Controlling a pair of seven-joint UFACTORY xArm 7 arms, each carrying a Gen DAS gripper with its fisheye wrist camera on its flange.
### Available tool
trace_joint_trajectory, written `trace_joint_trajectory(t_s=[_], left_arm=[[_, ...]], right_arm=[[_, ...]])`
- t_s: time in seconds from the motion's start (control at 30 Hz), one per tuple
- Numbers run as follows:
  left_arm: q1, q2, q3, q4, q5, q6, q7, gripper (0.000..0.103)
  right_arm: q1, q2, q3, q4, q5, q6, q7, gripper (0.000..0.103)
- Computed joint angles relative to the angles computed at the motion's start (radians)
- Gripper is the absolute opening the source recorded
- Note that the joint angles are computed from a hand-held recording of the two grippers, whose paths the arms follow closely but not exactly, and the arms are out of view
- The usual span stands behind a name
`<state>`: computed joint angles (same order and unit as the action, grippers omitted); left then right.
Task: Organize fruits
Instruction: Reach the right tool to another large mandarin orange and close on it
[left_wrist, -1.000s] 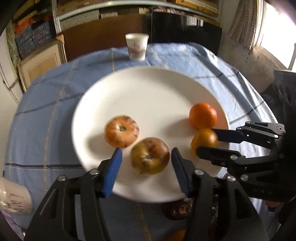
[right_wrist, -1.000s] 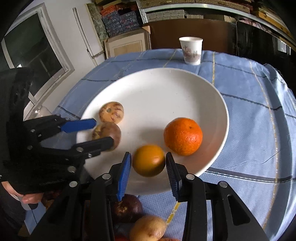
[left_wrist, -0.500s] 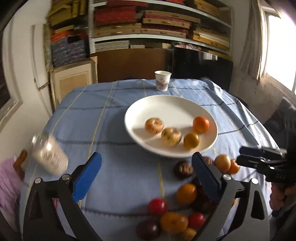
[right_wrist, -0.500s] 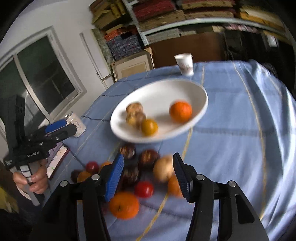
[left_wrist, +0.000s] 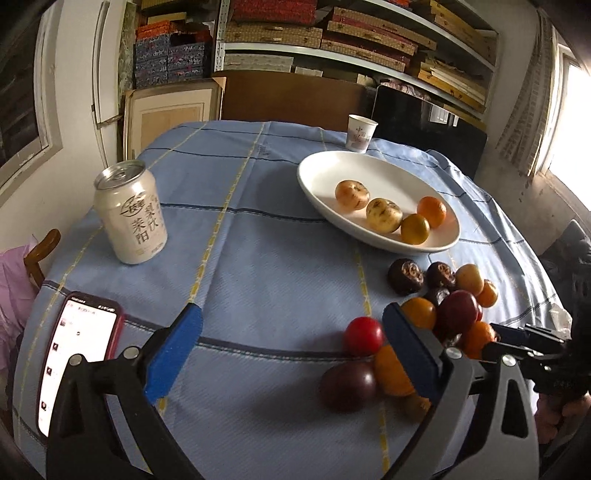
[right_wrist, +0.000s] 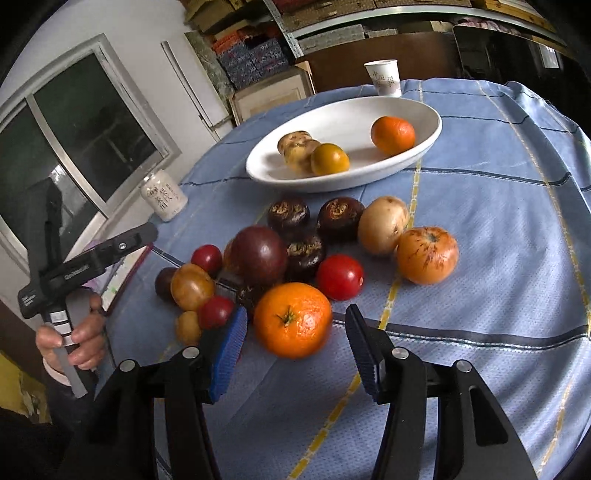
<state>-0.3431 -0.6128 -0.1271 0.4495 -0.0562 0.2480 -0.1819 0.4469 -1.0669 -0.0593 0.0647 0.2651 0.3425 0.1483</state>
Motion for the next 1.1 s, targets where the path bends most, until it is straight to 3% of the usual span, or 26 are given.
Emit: trace_joint_trajectory(t_s=[0.37,0.43,0.6,0.8,1.1], left_arm=[[-0.026,-0.063,0.030,-0.051,-0.006,0.010,0.062,0.096],[-0.019,-0.070,0.018,-0.060,0.003,0.014,0.068,0.096],[-0.023,-0.098,0.016,-0.089,0.015,0.006,0.086,0.096],[-0.108,-0.144,0.082,-0.134,-0.016,0.014,0.192,0.096],[-0.181,-0.108,0.120,-0.115,-0.092,0.041,0.296,0.070]], right_arm=[[-0.008,0.065,0.030,0.027,-0.012,0.013,0.031,0.056],[0.011,0.066,-0.004,0.023,-0.006,0.001,0.003,0.047],[0.023,0.000,-0.065,-0.016,0.037,-0.029,-0.028,0.046],[-0.001,-0.080,-0.106,-0.061,0.072,-0.038,-0.028,0.046],[0.003,-0.050,-0.104,-0.050,0.079,-0.041,-0.027,0.046]])
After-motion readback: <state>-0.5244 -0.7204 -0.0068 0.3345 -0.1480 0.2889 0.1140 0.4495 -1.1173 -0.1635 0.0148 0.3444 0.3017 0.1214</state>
